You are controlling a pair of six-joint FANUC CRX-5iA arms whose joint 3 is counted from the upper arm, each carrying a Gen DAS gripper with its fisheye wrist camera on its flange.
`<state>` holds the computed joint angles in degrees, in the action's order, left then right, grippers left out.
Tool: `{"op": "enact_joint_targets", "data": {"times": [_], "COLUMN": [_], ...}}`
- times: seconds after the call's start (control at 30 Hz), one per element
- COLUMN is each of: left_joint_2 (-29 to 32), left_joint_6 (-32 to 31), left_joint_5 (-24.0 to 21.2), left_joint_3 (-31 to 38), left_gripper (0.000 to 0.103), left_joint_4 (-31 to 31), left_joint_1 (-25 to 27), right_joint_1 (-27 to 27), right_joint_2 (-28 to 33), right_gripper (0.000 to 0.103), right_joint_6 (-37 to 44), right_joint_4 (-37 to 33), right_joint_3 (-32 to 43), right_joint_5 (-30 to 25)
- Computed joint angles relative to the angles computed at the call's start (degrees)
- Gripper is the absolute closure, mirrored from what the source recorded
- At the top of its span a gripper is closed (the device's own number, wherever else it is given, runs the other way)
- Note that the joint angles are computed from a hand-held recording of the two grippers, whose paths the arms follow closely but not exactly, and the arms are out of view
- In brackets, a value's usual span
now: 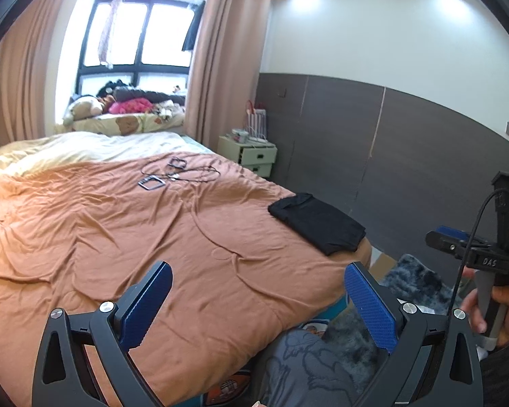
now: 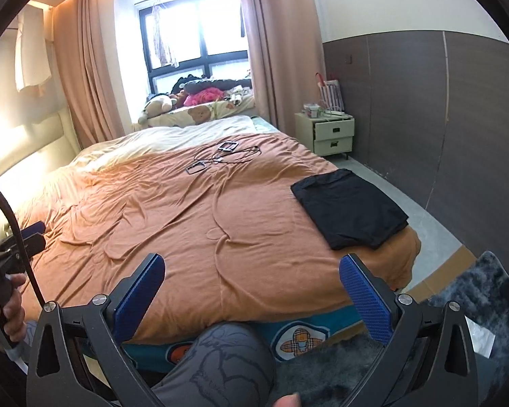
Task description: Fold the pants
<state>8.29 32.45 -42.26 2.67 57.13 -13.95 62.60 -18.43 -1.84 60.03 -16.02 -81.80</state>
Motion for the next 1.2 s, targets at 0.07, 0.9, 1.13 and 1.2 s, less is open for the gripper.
{"op": "enact_joint_targets", "data": {"times": [0.07,0.9,1.13,1.2], "left_joint_2": [-1.6,-15.23,-16.49,-16.9], "left_joint_6": [-1.24,-12.55,-12.89,-13.53], "left_joint_5": [1.29,7.27,7.22,7.27], "left_joint_3": [-2.34,-21.77,-23.55,-24.05], "left_gripper": [0.001,0.001,0.001,0.0], "left_joint_4": [0.81,9.59,8.77,8.75], "left_joint_1": [0.25,3.65,4.52,4.63], "right_joint_1": [0.43,7.48,9.03,9.12], "right_joint_2": [-0.32,4.77,6.25,6.63], "right_gripper": [0.0,0.0,0.0,0.0], "right_joint_6": [-1.69,-16.22,-16.58,-17.18], "right_joint_4": [0.59,3.4,4.19,4.16], "right_joint_3": [-0.97,-5.94,-6.75,-6.85], "right_joint_5": [0.24,0.32,0.27,0.56]}}
